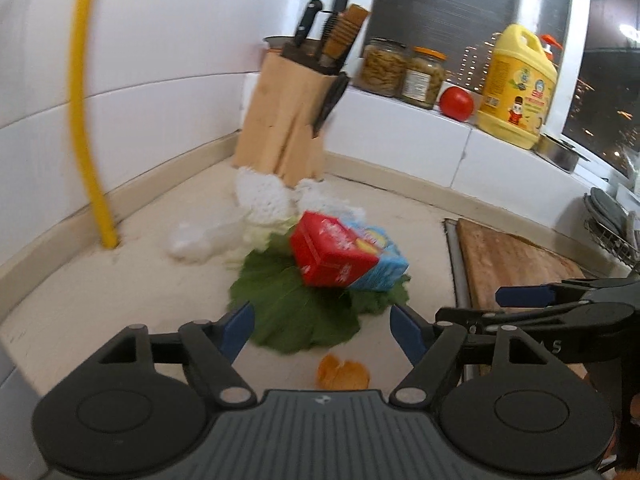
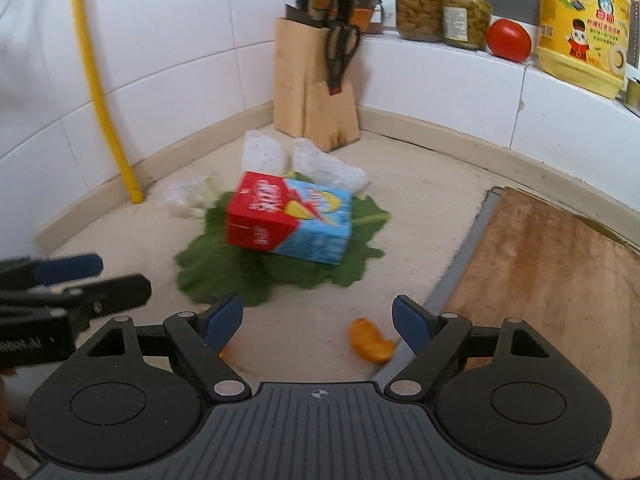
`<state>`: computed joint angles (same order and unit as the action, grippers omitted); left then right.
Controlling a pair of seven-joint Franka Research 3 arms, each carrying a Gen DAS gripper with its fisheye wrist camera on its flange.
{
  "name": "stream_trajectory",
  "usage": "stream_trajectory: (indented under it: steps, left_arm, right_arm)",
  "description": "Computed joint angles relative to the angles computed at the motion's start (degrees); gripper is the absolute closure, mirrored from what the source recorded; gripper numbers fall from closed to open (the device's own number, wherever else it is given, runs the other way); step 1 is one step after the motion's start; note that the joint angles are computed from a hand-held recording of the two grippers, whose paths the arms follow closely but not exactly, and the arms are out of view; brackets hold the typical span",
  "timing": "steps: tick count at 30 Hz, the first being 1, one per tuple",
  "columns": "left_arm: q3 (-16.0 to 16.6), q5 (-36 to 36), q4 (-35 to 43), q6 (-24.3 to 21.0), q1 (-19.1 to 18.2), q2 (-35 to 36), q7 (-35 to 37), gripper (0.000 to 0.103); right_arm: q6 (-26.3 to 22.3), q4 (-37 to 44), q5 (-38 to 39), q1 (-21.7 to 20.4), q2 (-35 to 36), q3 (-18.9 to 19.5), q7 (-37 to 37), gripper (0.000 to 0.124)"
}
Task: Collect trash
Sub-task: 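Raise both open tools back up to the counter pile, then close the right gripper on the red Ice Tea carton while the left tool approaches the plastic bag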
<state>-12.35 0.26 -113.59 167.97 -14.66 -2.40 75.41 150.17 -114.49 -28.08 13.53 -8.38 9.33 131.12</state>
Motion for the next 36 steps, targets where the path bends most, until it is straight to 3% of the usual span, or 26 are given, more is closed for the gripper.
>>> stream_trajectory:
  steps: [7,10,13,16,20,25,27,32,36]
  left_arm:
    - [-0.5,-2.8,4.7,-1.8,1.0,4.0,1.2,0.028]
    - [-1.0,-6.9,5.5,-2.5,1.6,4.5,4.3,0.028]
    - [-1.0,-7.2,5.9,-3.4,2.0,4.5,5.0,0.028]
    - [-1.1,-8.2,6.9,-4.6,2.3,5.0,5.6,0.028]
    - [-1.3,-9.5,8.4,-5.9,2.7,6.0,6.1,0.028]
    - [-1.3,-8.6,10.1,-6.9,3.1,7.3,5.1,0.028]
    - [-1.3,-8.0,10.6,-7.2,3.3,7.8,4.5,0.028]
    - [-2.4,-11.8,12.3,-6.8,4.4,9.7,6.7,0.028]
    - [-2.0,-11.6,14.1,-6.1,4.6,11.5,2.8,0.028]
  right_arm:
    - [4.1,2.7,8.4,0.9,3.6,-3.0,-18.0,0.028]
    - [6.5,5.7,14.2,1.6,6.7,-4.4,-32.4,0.024]
    - [5.5,11.4,21.5,2.0,11.0,-4.9,-50.7,0.022]
    - [0.8,19.2,29.1,1.5,16.3,-4.6,-65.9,0.022]
    - [-10.7,32.9,37.6,0.5,24.8,-3.7,-79.4,0.022]
    - [-24.5,49.8,39.8,1.4,35.5,-4.7,-81.5,0.024]
    - [-30.0,55.4,40.4,1.6,38.5,-5.1,-79.3,0.033]
    - [-28.4,48.0,38.5,3.3,32.9,-7.1,-71.5,0.045]
    - [-26.2,40.2,43.3,1.4,26.6,-6.4,-66.5,0.051]
